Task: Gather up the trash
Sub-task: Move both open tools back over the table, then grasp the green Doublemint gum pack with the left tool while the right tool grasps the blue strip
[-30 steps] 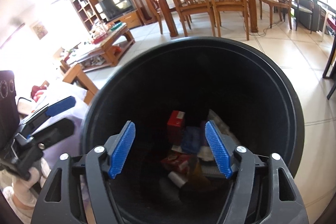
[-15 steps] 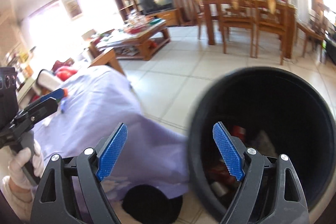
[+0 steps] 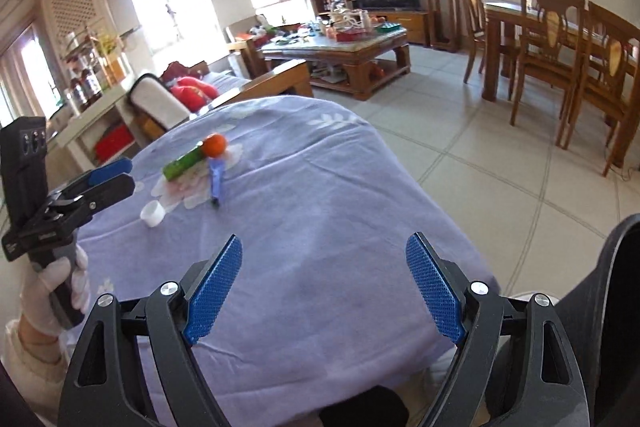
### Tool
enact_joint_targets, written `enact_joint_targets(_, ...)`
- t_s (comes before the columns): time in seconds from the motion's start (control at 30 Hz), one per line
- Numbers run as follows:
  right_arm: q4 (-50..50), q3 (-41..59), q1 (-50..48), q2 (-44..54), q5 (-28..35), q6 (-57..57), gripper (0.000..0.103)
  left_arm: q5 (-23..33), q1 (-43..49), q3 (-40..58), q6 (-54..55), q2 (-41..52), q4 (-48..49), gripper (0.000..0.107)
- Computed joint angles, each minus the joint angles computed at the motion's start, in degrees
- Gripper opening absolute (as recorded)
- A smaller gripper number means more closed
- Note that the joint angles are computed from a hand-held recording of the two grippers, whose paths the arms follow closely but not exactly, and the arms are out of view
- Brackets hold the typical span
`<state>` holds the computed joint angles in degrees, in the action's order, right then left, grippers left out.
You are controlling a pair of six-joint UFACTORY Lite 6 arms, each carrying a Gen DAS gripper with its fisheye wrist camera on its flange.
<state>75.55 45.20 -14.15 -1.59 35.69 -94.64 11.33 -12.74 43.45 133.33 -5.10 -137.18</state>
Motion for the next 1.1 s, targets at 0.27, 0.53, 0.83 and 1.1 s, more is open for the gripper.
enact_joint_targets(0.27,6.0,2.9,15.2,4.6,-8.2,1.2,0.083,6.4,14.5,1.5,-21.2,4.9,31.6,0.098)
enact_joint_targets(0.53,4.8,13.6,26.3,15.3,-14.9,6.7,0.083,7.4,19.7,13.4,-38.8,17.4,55.4,0.098)
enact_joint_targets(0.83,-5.7,27.7,32.8,28.9,-17.8,18.2,0.083,6.0,20.0,24.9,-52.6,27.3,73.0,0.098)
enact_joint_targets(1.1,-17.5,37.7,34.8,37.4,-17.2,29.8,0.066,5.2,18.3,28.3,-56.6,30.6,79.4,0.097)
